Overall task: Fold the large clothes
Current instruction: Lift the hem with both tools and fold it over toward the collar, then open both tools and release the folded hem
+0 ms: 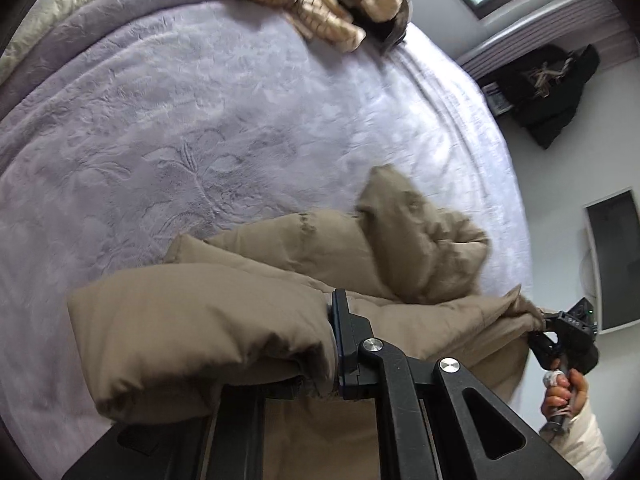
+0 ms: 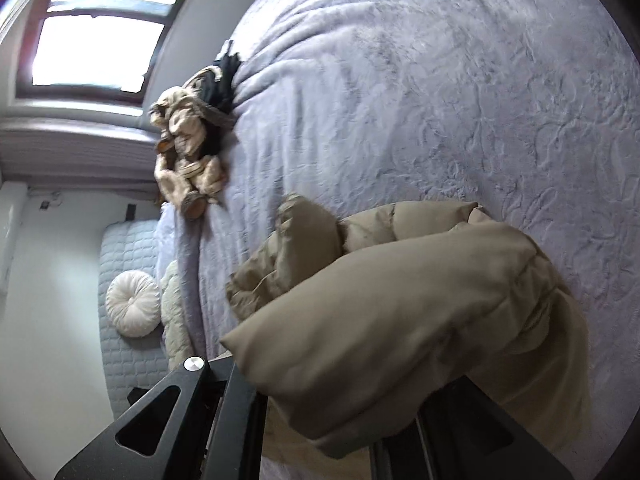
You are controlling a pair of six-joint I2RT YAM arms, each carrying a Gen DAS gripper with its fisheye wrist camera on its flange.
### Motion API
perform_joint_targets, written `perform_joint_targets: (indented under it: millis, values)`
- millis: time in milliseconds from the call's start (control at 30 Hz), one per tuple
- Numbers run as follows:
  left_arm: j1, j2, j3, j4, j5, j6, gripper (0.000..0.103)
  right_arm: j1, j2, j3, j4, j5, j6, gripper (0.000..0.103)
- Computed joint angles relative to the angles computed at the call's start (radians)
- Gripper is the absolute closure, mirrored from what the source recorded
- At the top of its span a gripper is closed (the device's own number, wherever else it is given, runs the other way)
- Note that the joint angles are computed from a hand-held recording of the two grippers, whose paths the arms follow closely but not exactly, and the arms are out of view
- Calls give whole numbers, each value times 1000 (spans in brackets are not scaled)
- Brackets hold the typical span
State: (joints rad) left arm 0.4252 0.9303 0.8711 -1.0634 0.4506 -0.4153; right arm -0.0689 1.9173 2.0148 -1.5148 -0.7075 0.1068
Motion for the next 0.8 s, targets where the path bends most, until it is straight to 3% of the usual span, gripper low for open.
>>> perform_joint_targets:
  millis: [100,200,300,333,367,433,467,500,600,733,767,800]
  values:
    - [-4,46,-39,65,2,-21,88,13,8,-88,98,25,66,96]
    - [-13,75,-14,54,-4,0,88,3,10,-161,163,31,112,95]
    - [-34,86,46,-6,-21,57,74,-9,17,-191,188,15,139,95]
    - [-45,74,64,-25,-35,69,61,-10,22,-186,184,18,141,95]
    - [-60,63,81,-43,-59,74,39,-11,28,-176,175,22,139,94]
    - [-124,39,129,-88,-180,66,19,-11,41,-149,150,26,133,90]
    - [-148,36,151,-111,-220,76,19,-13,46,-135,136,25,131,87]
    - [-157,37,171,-136,-242,90,19,-14,47,-127,129,22,133,77]
    - [-199,-3,207,-192,-351,91,19,-17,31,-108,99,-4,97,31]
    - [-285,-98,163,-217,-498,47,20,10,-28,-24,8,103,-89,32]
    - [-319,-116,132,-211,-534,31,33,21,-57,-22,5,151,-149,36]
    - [-339,-123,100,-205,-557,19,39,34,-84,-29,5,199,-211,57]
